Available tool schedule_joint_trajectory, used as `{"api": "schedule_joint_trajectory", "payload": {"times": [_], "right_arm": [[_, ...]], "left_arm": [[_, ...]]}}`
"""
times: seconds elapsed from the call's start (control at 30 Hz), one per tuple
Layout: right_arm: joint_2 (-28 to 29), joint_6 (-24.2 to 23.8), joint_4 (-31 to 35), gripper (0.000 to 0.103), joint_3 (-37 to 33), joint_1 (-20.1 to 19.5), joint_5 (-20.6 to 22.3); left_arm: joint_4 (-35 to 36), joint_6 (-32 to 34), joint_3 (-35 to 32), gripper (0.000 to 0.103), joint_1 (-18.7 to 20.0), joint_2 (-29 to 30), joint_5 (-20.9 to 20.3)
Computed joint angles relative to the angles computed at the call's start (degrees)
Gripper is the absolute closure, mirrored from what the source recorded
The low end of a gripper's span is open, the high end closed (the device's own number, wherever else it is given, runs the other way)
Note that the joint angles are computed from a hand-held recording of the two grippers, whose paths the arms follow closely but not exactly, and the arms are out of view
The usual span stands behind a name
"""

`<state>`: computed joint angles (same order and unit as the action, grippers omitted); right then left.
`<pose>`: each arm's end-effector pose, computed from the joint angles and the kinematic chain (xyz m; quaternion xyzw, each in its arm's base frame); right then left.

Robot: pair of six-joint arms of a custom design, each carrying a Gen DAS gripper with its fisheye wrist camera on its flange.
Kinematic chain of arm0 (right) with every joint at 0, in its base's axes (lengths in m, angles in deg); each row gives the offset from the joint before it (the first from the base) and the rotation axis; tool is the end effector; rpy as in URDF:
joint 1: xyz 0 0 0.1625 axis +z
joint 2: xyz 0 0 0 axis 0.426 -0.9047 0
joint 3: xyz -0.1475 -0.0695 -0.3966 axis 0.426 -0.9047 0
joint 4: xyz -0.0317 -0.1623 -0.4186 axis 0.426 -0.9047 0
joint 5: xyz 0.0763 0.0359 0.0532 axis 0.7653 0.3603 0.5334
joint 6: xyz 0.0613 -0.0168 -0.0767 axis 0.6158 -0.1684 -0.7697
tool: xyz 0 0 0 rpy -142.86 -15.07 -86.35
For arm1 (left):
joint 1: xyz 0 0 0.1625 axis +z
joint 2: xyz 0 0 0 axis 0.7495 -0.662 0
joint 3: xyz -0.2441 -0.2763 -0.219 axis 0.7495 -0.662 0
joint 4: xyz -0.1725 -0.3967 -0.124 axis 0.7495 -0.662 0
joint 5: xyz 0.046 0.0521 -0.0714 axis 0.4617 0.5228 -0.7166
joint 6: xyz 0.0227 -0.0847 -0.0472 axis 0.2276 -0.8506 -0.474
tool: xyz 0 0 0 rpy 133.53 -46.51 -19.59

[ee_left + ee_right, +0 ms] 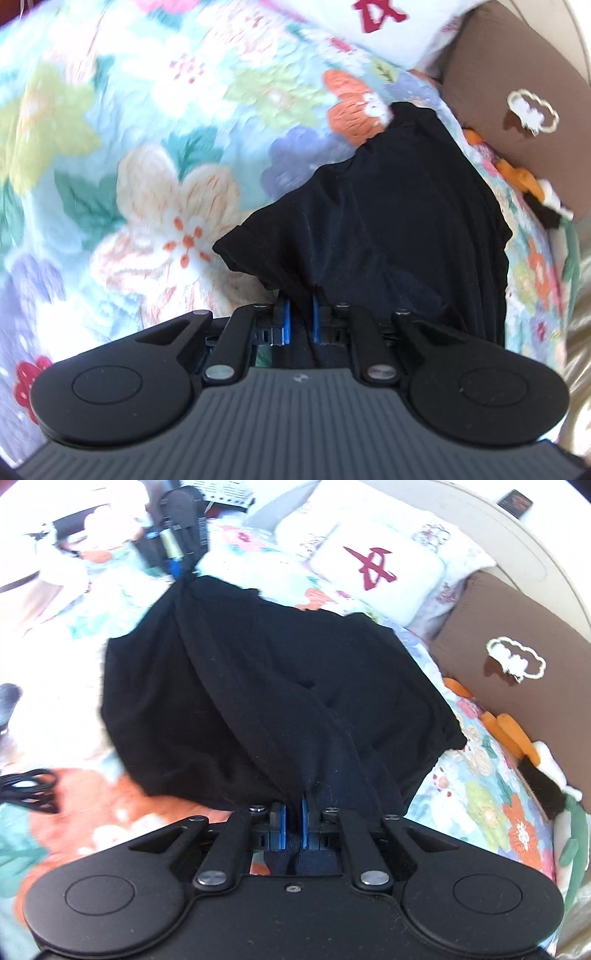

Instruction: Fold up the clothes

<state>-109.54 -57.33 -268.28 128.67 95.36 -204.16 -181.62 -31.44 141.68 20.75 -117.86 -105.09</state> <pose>0.2507 -0.3091 0.0285 0.4466 -0.7514 0.2258 0.4301 0.0003 -0.5072 0.2702 0.0276 0.9513 -0.2556 0.1702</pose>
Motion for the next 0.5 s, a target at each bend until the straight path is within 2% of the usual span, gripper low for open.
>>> {"api": "schedule_joint_trajectory", "payload": {"times": [0.2, 0.37, 0.5], "right_arm": [[0.4, -3.4, -1.1, 0.095, -2.5, -1.2, -0.5], [-6.5, -0.6, 3.3, 0.095, -3.0, -5.0, 5.5], [-12.8, 4.8, 9.0, 0.095, -4.4, -9.7, 12.9]], "left_arm": [[1.4, 0.0, -2.1, 0.093, -0.3, 2.1, 0.6], [0.0, 0.4, -5.9, 0.093, -0.4, 5.0, -3.6], [-0.5, 1.7, -11.0, 0.093, -1.2, 9.5, -4.8]]}}
